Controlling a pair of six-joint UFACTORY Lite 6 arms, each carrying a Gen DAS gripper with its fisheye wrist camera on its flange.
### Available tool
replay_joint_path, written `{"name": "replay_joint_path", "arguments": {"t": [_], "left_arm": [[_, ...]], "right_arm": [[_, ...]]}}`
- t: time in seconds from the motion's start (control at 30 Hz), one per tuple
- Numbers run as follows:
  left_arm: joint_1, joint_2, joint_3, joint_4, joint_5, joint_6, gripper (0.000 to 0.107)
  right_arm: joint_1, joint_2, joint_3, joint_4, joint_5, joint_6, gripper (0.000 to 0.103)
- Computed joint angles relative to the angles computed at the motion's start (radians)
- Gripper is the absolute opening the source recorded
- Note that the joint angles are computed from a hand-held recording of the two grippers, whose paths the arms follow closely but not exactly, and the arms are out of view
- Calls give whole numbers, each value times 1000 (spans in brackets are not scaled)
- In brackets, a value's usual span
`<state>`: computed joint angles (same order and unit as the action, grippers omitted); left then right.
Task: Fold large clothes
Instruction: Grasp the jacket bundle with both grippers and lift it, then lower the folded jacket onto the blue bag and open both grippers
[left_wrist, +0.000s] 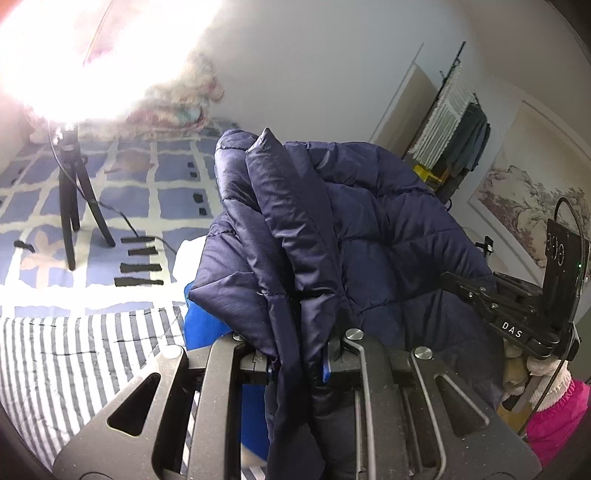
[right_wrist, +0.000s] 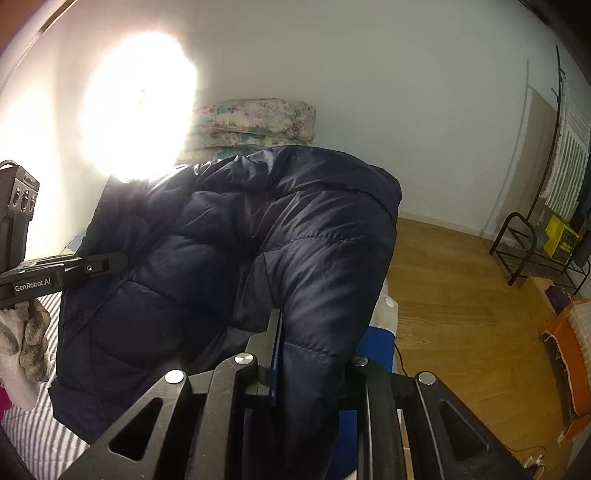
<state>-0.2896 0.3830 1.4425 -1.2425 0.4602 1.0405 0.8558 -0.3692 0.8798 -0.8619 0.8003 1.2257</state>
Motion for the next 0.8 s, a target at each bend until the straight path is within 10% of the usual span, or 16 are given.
{"name": "replay_joint_path", "arguments": {"t": [0.3, 0.43, 0.8], "left_arm": [[33, 154, 46, -58, -43, 37, 48], [10, 95, -10, -22, -99, 24, 49], [52, -308, -338, 41, -82, 7, 49]], "right_arm": [[-294, 103, -146, -24, -308, 24, 38], [-264, 77, -161, -75, -214, 120, 59], [23, -128, -160, -66, 164, 251, 60]]}}
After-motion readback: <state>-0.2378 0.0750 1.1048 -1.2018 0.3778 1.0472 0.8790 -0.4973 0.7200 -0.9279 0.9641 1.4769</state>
